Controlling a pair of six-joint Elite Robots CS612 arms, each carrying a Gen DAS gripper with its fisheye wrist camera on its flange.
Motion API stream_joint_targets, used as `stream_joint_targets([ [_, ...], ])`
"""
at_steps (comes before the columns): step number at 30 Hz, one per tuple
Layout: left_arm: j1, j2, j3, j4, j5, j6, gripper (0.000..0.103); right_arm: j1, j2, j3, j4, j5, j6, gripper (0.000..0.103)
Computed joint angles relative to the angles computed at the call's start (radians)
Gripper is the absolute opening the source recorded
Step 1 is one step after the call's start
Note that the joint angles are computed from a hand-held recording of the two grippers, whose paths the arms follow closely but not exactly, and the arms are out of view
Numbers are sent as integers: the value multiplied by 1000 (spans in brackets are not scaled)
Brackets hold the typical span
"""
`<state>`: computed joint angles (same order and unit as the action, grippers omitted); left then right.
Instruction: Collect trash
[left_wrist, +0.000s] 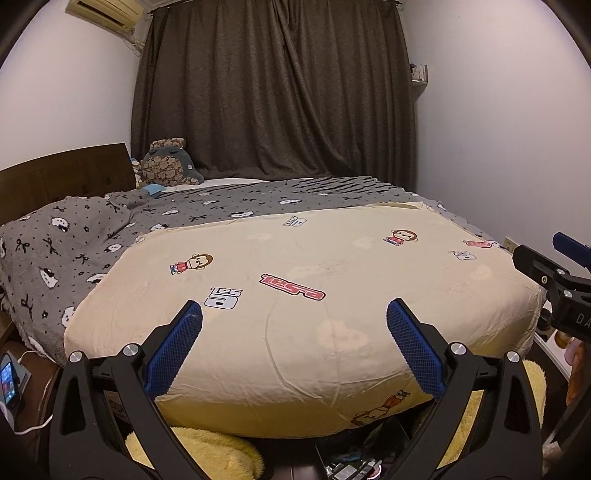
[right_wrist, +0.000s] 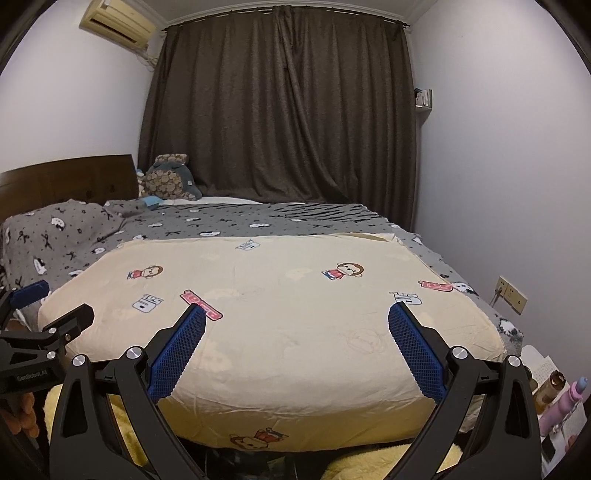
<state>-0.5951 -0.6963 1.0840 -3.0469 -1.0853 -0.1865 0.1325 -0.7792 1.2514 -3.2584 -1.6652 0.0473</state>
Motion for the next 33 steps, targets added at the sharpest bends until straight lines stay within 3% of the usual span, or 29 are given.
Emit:
stream_joint_targets([
  [33, -2, -3, 3, -16, 8, -2, 95, 3, 3, -5, 9, 10, -10, 99],
])
